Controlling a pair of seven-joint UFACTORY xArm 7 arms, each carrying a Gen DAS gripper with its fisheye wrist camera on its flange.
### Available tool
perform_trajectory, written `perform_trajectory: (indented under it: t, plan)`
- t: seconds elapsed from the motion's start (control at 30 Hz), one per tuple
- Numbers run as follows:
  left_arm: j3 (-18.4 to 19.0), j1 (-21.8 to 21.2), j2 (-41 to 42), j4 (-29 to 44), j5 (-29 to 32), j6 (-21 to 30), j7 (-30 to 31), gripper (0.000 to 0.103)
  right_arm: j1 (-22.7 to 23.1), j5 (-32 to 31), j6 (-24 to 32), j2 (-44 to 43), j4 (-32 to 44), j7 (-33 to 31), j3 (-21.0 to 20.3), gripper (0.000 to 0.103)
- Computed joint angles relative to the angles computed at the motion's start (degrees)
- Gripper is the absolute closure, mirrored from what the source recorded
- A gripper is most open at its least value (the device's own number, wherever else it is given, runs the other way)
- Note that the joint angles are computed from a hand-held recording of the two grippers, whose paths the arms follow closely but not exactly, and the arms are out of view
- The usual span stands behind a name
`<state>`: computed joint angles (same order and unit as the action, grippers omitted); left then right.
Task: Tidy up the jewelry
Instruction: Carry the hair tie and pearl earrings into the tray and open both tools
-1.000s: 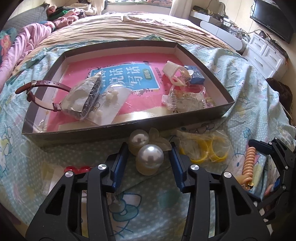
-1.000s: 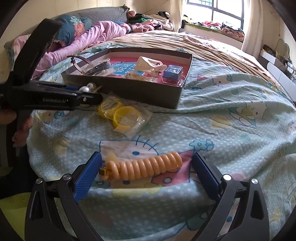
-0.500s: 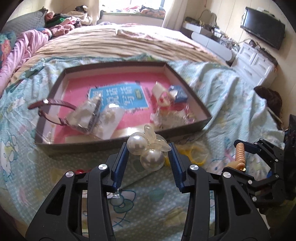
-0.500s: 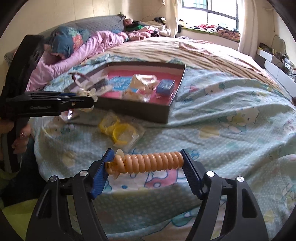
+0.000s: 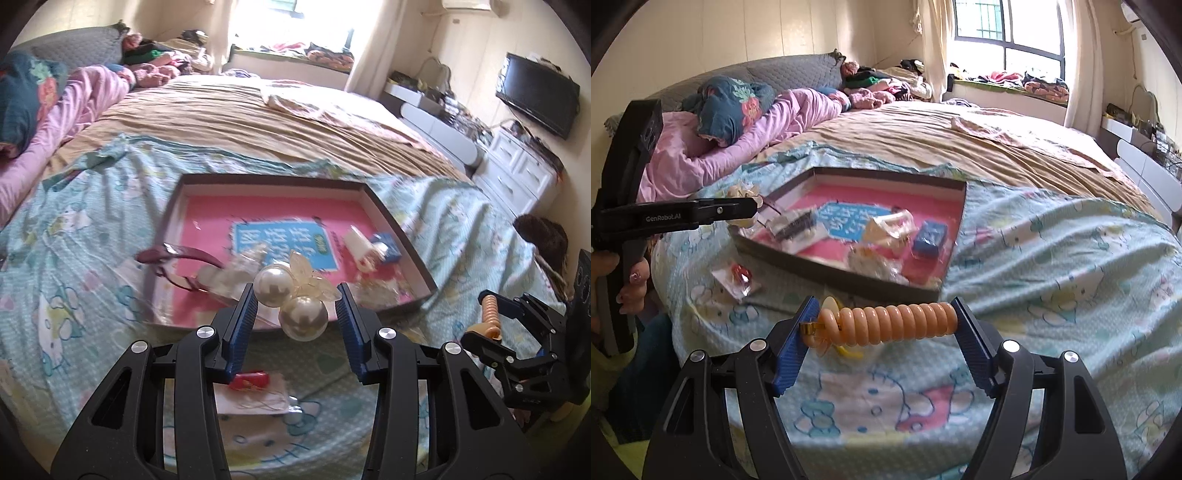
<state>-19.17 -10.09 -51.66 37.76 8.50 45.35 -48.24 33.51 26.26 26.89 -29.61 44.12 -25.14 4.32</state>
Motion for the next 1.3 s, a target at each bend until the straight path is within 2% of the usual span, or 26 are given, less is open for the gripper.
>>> perform_trajectory:
  t: [0.23,0.5,0.97,1.3]
  plan:
    - [1.41,1.97,-2.36,-1.09,0.74,0.30,-0.25,0.068,0.28,-0.42,-2.64,3.42,3.16,1.44,1.40,0.032]
    - [2.08,3.49,-1.32,-1.58,0.77,-1.68,0.13,0.068,-0.32,-2.24,-4.93,7.64,6.58,3.16,2.84,0.032]
    - [3.19,3.44,3.96,-1.54,0.32,-6.61,1.61,0.068,-3.76,-8.62,-6.99,14.44,11.51,8.53,5.49,0.032]
    - [4.57,2.46,8.04,-0.88,-0.36,-10.06,3.74,0.068,-5.32,-12.35,-5.86,18.27,13.72,11.59,6.71,0.031]
